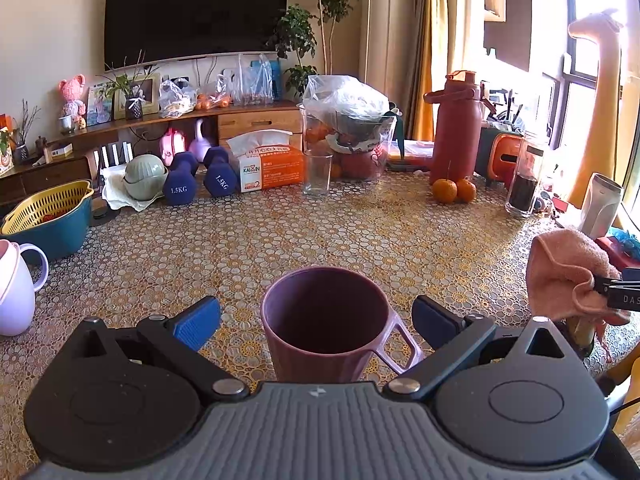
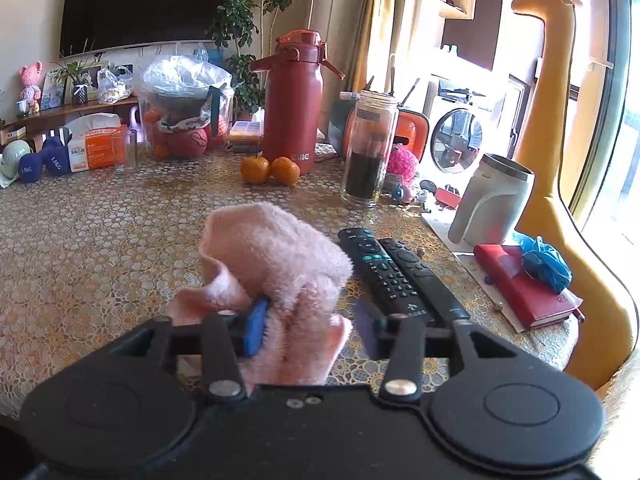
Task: Clean container
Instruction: 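Lift the towel with the right gripper while the left gripper lifts the mug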
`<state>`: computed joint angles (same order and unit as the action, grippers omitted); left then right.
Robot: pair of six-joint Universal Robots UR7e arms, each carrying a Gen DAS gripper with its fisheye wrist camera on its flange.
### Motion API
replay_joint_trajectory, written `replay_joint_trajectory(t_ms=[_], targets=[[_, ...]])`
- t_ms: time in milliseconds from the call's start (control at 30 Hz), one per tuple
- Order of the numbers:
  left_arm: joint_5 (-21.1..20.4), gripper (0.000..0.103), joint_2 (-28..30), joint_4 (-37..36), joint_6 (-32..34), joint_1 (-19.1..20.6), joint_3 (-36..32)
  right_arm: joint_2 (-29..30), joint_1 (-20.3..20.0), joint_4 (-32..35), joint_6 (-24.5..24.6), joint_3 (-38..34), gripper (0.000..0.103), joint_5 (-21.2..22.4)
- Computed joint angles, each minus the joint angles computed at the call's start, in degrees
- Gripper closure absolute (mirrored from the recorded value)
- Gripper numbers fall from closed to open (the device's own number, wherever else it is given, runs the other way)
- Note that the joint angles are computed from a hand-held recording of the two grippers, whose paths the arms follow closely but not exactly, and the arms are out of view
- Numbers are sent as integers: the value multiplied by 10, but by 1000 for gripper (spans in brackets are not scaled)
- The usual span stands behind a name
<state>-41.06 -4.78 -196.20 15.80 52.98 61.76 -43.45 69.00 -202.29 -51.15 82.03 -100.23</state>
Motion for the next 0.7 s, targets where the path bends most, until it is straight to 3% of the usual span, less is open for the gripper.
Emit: replay_joint_trajectory(t_ms=[267,367,533,700], targets=[[8,0,0,14,-8,3,0,-17,-13,178,109,-20,22,29],[11,0,0,21,-13,5,-1,-13,-11,205,110,-26,23,25],[-2,0,-3,31,-15,8,1,-14,-10,197,111,-19,38,36],[-14,0,-3,39,-10,11,2,-24,-11,184,110,-10,65,60]])
